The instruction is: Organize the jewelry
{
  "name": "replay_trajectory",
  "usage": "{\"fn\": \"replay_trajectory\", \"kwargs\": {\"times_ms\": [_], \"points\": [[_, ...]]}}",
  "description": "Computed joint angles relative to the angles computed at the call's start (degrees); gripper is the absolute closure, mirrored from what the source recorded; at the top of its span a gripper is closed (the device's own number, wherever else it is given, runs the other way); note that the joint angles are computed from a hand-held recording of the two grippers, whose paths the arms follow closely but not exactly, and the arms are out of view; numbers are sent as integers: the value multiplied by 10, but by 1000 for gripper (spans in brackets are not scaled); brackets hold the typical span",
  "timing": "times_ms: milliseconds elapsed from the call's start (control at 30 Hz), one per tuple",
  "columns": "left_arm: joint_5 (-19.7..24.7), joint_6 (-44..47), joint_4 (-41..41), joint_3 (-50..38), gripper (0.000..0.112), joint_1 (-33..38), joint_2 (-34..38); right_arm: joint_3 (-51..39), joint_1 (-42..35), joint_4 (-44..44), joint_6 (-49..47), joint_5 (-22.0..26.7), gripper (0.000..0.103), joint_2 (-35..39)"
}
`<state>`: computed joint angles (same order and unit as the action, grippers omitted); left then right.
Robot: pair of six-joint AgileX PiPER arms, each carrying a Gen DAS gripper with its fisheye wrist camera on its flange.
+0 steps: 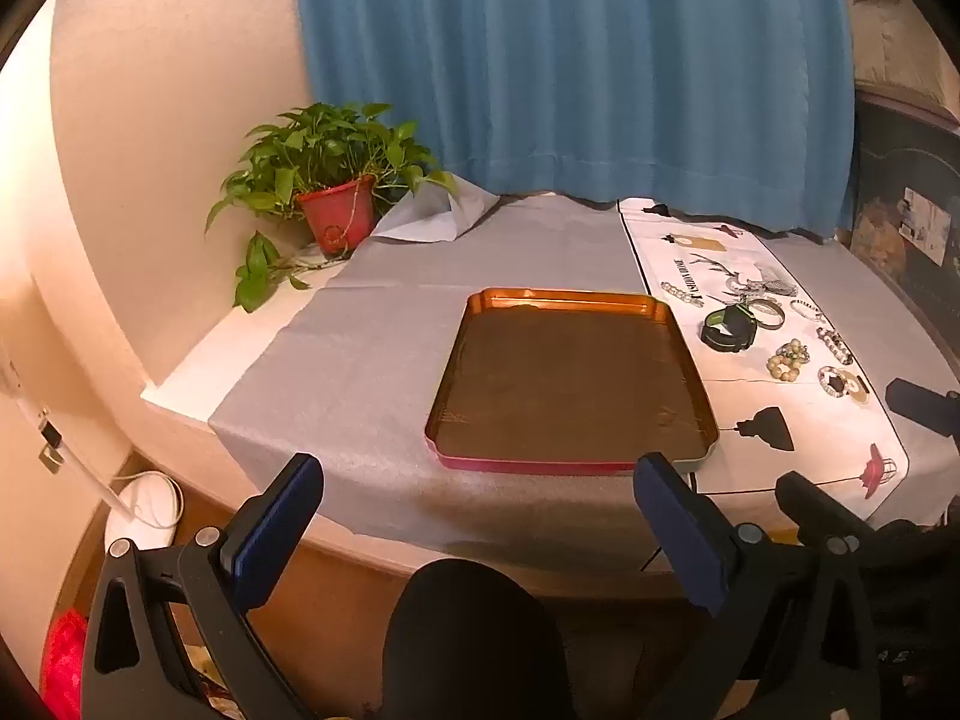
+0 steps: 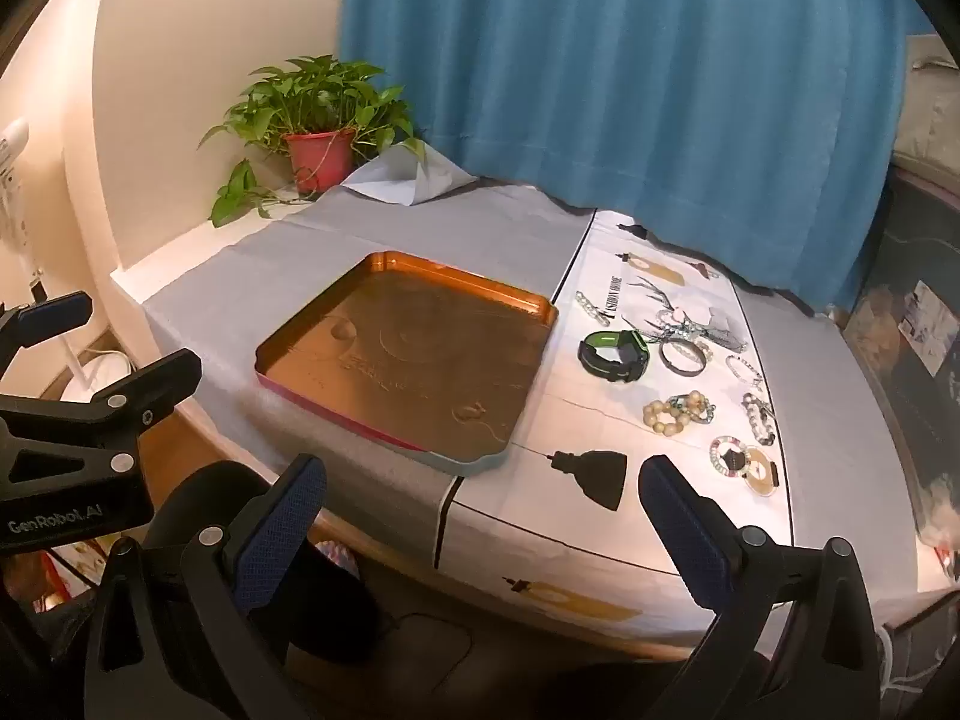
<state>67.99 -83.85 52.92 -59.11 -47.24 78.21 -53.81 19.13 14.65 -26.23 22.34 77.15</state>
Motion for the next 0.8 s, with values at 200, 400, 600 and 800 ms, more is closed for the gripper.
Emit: {"fn": "replay_trajectory", "kwargs": {"times_ms": [200,400,600,800], "points": [[-5,-9,5,1,9,-2,1,2,2,-9,4,-3,0,-1],[-1,-8,11,3,9,-4,-1,10,24,-67,66,-10,0,-10],[5,-1,12,-4,9,-6,0,13,18,-43,36,-10,0,-10],[7,-6,14,-3,9,-9,2,13,16,-39,33,-11,0,-10]]}}
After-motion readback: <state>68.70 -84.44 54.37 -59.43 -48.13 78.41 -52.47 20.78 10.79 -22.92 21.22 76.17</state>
